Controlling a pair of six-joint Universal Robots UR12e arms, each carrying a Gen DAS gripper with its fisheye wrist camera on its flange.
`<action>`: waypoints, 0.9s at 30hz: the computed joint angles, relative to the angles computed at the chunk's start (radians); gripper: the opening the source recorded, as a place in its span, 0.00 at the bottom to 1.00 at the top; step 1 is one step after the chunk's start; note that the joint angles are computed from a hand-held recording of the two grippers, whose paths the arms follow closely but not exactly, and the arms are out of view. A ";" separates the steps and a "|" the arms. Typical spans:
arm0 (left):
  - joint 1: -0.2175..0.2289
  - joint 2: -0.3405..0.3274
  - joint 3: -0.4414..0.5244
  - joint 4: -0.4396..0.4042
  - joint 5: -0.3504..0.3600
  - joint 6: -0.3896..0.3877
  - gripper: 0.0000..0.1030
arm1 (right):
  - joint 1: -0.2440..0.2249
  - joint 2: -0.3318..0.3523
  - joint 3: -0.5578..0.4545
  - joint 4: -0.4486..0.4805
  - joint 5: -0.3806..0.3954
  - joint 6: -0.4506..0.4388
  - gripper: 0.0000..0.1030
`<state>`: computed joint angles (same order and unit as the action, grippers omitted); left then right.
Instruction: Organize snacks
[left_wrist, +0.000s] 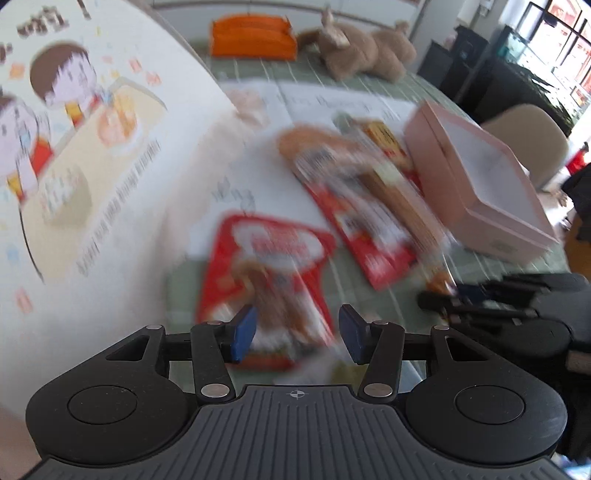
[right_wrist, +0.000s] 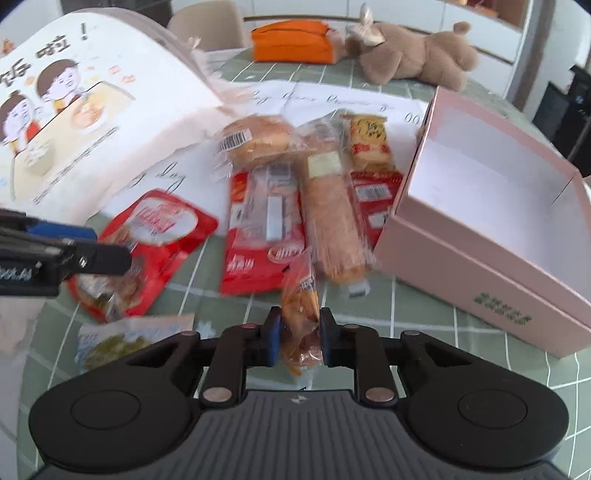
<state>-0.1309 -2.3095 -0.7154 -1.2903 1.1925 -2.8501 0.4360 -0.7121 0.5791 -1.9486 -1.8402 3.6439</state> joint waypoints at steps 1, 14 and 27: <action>0.001 0.006 -0.003 -0.033 -0.013 0.016 0.53 | -0.001 -0.014 0.022 -0.003 0.003 -0.001 0.19; -0.024 0.026 -0.031 -0.183 -0.047 0.146 0.45 | 0.003 -0.176 0.296 -0.072 -0.049 0.071 0.27; -0.031 -0.007 -0.069 0.238 0.046 0.045 0.35 | 0.003 -0.223 0.367 -0.135 0.047 0.207 0.53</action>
